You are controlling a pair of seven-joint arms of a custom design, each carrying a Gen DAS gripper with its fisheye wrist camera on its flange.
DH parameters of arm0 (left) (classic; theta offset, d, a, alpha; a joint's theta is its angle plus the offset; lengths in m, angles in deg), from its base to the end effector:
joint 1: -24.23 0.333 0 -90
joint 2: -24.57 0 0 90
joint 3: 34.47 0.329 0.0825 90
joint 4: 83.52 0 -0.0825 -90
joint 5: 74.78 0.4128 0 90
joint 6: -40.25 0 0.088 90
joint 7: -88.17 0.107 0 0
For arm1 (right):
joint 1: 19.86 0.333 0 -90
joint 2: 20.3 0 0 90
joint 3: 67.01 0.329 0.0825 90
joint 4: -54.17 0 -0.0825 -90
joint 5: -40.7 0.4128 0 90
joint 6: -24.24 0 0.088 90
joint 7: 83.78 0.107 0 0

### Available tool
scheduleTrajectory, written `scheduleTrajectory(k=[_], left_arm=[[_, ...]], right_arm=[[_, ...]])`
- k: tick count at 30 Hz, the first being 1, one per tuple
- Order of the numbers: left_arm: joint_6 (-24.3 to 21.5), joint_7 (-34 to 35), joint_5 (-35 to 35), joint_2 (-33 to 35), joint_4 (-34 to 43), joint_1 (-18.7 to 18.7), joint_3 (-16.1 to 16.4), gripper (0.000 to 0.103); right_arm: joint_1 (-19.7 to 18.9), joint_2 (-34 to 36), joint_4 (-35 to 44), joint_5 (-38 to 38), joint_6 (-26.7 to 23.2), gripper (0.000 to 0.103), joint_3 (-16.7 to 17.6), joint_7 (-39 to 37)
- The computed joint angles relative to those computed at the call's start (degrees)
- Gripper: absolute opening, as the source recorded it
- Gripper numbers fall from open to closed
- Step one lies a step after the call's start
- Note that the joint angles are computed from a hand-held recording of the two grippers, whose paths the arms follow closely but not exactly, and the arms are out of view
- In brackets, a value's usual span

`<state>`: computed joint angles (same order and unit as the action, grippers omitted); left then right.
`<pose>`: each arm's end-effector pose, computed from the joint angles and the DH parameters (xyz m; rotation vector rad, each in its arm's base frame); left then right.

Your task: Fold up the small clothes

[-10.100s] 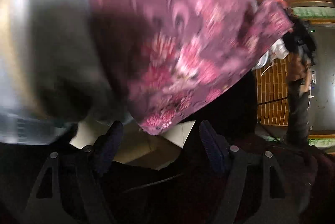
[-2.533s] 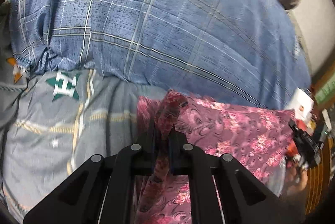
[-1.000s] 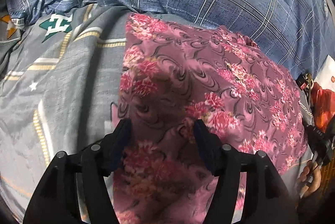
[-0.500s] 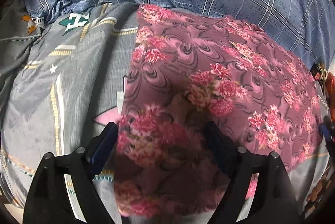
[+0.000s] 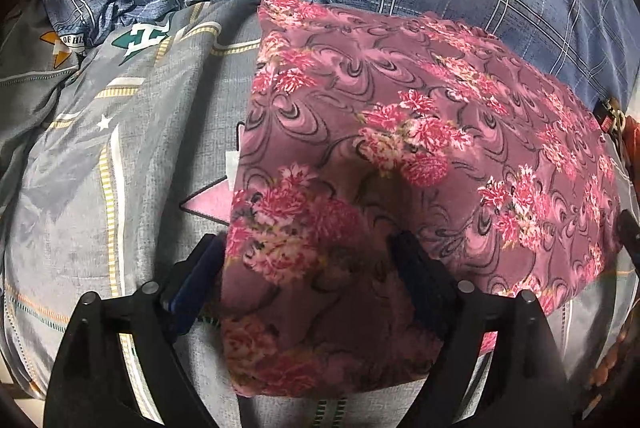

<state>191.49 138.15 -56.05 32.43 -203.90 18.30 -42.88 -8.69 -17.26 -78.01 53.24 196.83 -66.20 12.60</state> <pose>0.6029 -0.1605 0.3928 -2.1658 1.7735 -0.4585 0.5734 0.1053 0.3894 -1.6879 1.8848 -0.3932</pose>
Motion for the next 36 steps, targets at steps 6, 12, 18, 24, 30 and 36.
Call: scheduleTrajectory(k=[6, 12, 18, 24, 30, 36], left_arm=[[0.1, 1.4, -0.9, -0.6, -0.6, 0.3, -0.1, 0.092], [2.2, 9.6, -10.1, -4.0, -3.7, 2.1, -0.6, 0.092], [2.9, 9.4, -13.2, -4.1, -1.4, 3.8, 1.0, 0.092], [-2.9, 7.6, -12.9, 3.3, 10.1, 4.3, 1.1, 0.092], [-7.7, 6.8, -9.8, 11.5, 21.2, 3.1, 0.9, 0.092], [-7.0, 3.5, -5.2, 17.2, 24.5, 1.5, 2.5, 0.103]], right_arm=[[2.9, 1.9, 0.2, -23.9, -3.8, 0.089, -4.0, 19.6], [2.0, 1.8, 3.4, -26.0, -9.3, 0.1, -1.3, 13.6], [-1.9, 4.5, 9.2, -18.2, -3.7, 0.102, -2.9, 18.7], [-4.4, 16.6, 24.9, -2.5, -13.8, 0.092, -1.6, 8.8], [-4.5, 24.0, 34.5, -0.5, -19.4, 0.007, -0.1, -1.4], [0.9, 26.4, 35.9, -7.8, -20.9, 0.008, -7.8, 4.7]])
